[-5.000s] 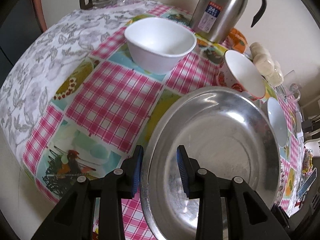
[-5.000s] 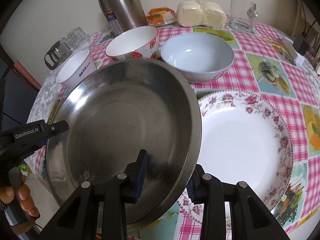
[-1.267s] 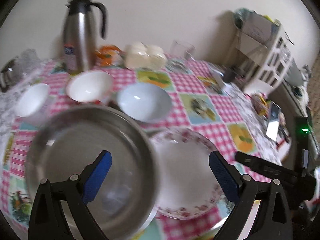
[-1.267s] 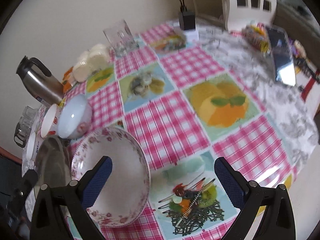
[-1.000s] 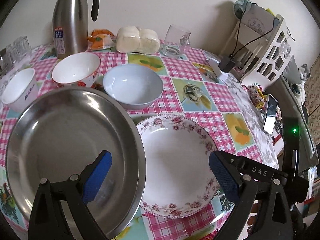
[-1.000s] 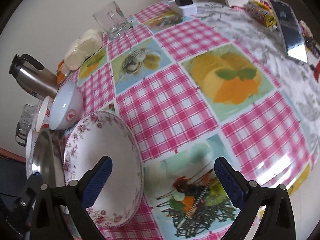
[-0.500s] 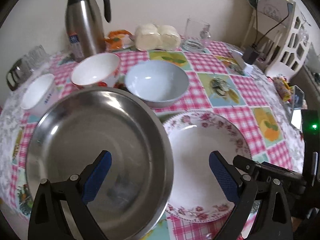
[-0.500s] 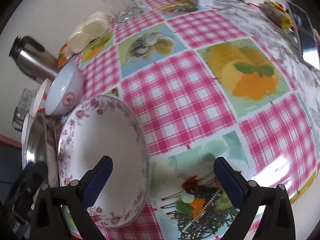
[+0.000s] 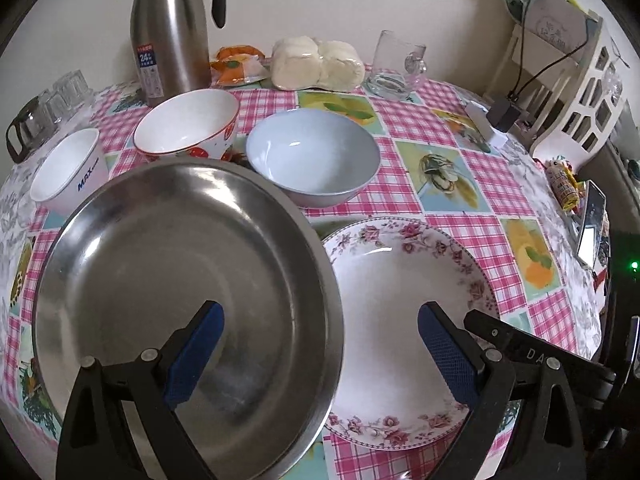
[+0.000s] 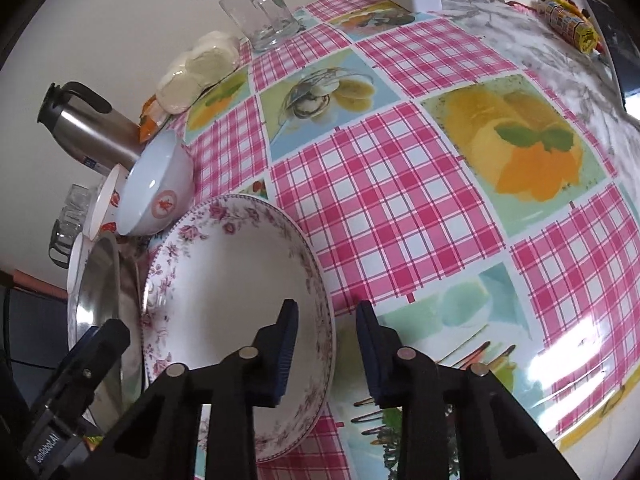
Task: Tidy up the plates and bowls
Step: 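Move the right tool to the floral round plate rim and close it, then lift the floral plate by its rim with both tools gripping side by side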
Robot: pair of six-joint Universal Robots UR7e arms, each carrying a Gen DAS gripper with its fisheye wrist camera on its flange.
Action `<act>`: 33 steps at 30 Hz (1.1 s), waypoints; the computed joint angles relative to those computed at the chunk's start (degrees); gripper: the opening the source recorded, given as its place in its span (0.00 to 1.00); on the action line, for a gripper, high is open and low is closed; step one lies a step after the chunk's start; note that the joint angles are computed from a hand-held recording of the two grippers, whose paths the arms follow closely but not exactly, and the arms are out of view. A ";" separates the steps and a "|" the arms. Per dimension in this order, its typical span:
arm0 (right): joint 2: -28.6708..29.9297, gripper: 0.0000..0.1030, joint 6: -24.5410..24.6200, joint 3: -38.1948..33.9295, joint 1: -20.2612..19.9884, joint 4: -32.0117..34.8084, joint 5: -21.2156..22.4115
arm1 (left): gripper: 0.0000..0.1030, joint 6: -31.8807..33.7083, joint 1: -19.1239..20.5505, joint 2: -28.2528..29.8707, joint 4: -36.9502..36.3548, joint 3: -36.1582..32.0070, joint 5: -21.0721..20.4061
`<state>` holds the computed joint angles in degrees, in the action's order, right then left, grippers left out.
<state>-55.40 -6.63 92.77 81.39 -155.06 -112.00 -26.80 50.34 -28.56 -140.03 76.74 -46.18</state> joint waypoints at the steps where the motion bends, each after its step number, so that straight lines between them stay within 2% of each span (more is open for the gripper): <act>1: -0.14 0.26 -0.53 0.17 -0.05 -0.01 0.23 | 0.95 -0.26 0.12 -0.05 0.13 -0.02 -0.04; 3: 0.33 0.23 -1.33 -0.09 0.09 0.00 0.25 | 0.92 -0.82 0.29 -0.19 0.30 0.03 -0.06; 6: 0.89 0.16 -1.52 -0.37 0.45 -0.28 -0.65 | 0.79 -1.05 0.43 -0.31 0.56 -0.08 -0.05; 10: 0.62 0.16 0.09 0.01 0.26 -1.99 -0.75 | 0.74 -1.53 0.43 -0.56 0.90 0.08 0.21; 13: 0.83 0.16 -0.33 0.02 0.81 -3.29 -3.65 | 0.66 -0.59 0.24 -0.71 -0.07 0.14 -0.31; 18: 0.09 0.16 0.84 0.22 0.43 -3.59 -4.25 | 0.65 1.47 -0.30 -0.47 -0.65 -0.70 -1.75; 24: 0.10 0.15 1.38 0.05 0.63 -6.35 -9.79 | 0.65 2.77 -0.59 0.64 0.49 -3.15 -6.87; 29: -1.06 0.15 3.89 0.04 -0.75 -5.88 -8.31 | 0.65 2.25 -0.38 3.01 3.01 -6.30 -11.91; 33: -1.03 0.16 3.46 -0.09 -0.90 -6.84 -9.46 | 0.65 1.15 -0.08 4.94 5.85 -8.96 -13.29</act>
<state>-56.43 -3.18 92.68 80.49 -161.90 -121.46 -25.65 50.26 -23.62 -134.19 67.78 -59.47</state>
